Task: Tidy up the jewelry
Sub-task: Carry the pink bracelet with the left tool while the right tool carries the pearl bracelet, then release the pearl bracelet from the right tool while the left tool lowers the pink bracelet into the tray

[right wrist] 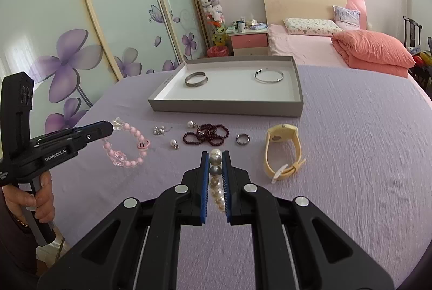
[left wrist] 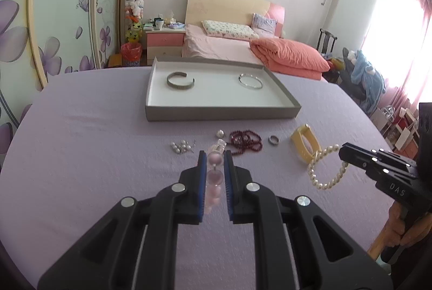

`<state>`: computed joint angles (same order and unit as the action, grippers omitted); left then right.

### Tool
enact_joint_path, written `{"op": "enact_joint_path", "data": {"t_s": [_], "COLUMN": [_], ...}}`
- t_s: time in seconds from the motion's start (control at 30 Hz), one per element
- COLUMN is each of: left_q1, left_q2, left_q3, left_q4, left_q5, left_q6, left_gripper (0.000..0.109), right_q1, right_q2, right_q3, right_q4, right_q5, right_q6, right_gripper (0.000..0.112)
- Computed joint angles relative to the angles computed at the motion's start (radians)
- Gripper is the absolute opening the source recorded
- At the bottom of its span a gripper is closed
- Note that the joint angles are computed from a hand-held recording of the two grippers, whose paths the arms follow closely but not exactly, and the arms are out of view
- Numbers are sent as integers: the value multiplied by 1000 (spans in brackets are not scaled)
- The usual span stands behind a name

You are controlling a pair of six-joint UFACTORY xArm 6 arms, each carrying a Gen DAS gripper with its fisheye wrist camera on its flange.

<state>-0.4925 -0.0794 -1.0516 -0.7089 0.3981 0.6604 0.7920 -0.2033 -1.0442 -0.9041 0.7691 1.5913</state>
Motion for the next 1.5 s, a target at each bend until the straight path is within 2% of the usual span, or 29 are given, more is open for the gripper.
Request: {"op": "enact_joint_path", "data": {"t_s": [0.47, 0.67, 0.83, 1.03, 1.3, 1.37, 1.5], "left_q1": [27, 39, 36, 26, 17, 16, 15], "left_q2": [40, 120, 224, 396, 633, 671, 730], "left_q3": [-95, -223, -370, -595, -913, -961, -1032], "left_q4": [-11, 21, 63, 180, 351, 365, 372], "left_q5": [14, 36, 39, 53, 142, 156, 179], "left_q6": [-14, -49, -106, -230, -387, -397, -403], "left_gripper": [13, 13, 13, 13, 13, 13, 13], "right_q1": [-46, -105, -173, -261, -376, -392, -404], "right_q2": [38, 85, 144, 277, 470, 501, 533], "right_q3": [-92, -177, -248, -364, -508, -538, -571], "right_q4": [-28, -30, -8, 119, 383, 424, 421], "right_q5": [41, 57, 28, -5, -108, -91, -31], "right_q6": [-67, -140, -199, -350, -534, -560, -564], "right_gripper": [10, 10, 10, 10, 10, 10, 10]}}
